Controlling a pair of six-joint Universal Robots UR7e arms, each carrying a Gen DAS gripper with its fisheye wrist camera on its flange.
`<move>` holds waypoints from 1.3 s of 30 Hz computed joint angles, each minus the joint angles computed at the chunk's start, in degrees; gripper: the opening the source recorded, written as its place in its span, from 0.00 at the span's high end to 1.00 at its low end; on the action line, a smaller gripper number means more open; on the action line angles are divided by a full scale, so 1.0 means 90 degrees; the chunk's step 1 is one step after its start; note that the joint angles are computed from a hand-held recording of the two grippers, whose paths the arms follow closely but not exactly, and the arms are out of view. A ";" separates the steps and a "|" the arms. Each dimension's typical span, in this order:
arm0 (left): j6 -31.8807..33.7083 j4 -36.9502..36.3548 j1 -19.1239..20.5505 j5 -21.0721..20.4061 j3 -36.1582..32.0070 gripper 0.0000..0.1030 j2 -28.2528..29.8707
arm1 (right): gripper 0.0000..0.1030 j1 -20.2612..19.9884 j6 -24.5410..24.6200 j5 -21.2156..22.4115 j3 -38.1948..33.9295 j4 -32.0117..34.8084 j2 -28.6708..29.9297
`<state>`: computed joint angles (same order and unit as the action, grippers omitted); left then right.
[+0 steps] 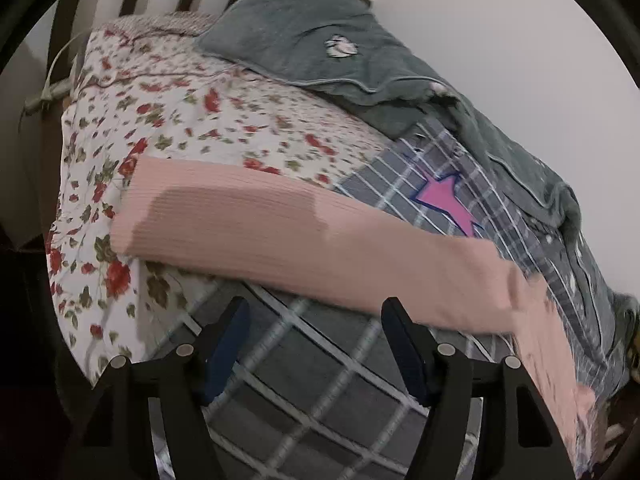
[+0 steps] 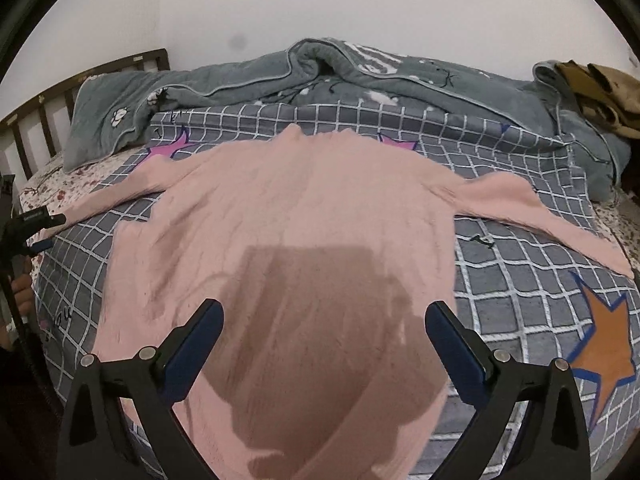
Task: Fold small clothes
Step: 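Reach the left tool to the sweater sleeve and close on its cuff, then fold the held sleeve across the sweater body with the left tool, then open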
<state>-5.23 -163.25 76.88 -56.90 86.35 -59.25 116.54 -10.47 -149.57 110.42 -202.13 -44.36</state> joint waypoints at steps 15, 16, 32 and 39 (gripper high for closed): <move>-0.0810 0.0649 0.0201 -0.0042 -0.0637 0.92 0.0063 | 0.03 -0.0256 0.0013 0.0511 -0.0048 -0.0001 -0.0232; -0.0597 0.0580 0.0116 0.0034 -0.0631 0.93 0.0045 | 0.03 -0.0272 -0.0025 0.0563 0.0001 -0.0071 -0.0274; 0.1288 0.0250 -0.2013 0.0844 -0.1373 0.93 0.1141 | 0.03 -0.0936 -0.0579 0.1729 0.1432 -0.1012 -0.1817; 0.1727 0.0713 -0.2758 0.0523 -0.1946 0.93 0.2193 | 0.03 -0.1268 -0.0690 0.1904 0.2015 -0.1497 -0.2471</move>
<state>10.32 -156.83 52.06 -52.20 68.83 -39.51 105.12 -16.68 -132.43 128.55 -215.61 -66.60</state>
